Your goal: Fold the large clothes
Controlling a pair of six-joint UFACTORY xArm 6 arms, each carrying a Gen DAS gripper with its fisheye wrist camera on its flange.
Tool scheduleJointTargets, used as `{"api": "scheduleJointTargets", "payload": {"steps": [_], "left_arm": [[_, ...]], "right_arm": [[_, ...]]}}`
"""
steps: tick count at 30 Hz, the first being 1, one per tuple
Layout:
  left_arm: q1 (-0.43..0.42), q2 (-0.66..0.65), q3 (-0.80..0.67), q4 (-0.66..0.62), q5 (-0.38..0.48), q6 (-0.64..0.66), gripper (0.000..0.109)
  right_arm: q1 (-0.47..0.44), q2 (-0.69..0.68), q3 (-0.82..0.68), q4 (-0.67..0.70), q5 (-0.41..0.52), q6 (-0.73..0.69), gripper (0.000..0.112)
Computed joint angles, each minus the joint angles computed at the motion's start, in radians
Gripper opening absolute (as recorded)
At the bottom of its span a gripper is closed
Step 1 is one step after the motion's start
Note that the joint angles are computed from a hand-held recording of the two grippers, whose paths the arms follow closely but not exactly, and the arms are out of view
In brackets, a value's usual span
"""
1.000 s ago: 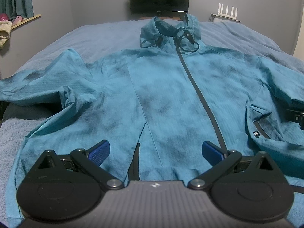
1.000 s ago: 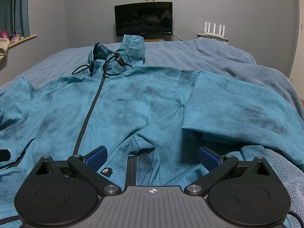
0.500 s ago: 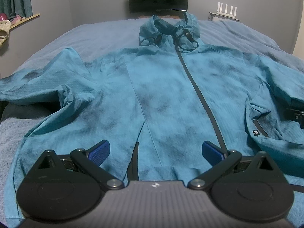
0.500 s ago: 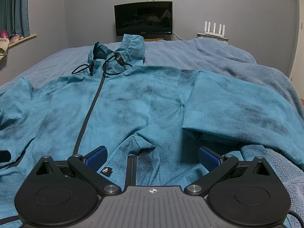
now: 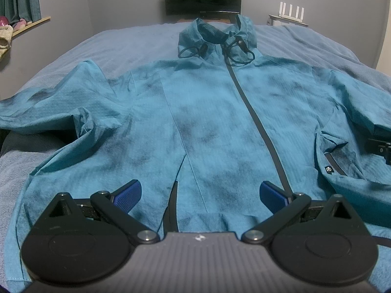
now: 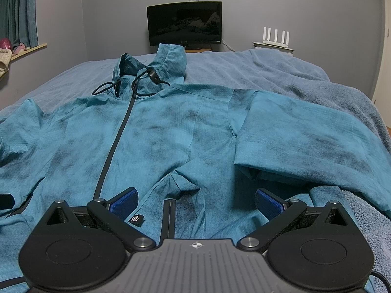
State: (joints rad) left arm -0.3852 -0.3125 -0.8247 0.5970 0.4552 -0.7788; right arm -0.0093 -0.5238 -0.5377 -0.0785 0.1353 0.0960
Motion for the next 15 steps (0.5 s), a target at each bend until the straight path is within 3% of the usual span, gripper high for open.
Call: {"api": "scheduleJointTargets", "payload": {"steps": [15], "left_arm": [[-0.002, -0.001, 0.0, -0.002, 0.003, 0.001, 0.103]], "right_arm": [[0.0, 0.016, -0.013, -0.013, -0.002, 0.014, 0.103]]}}
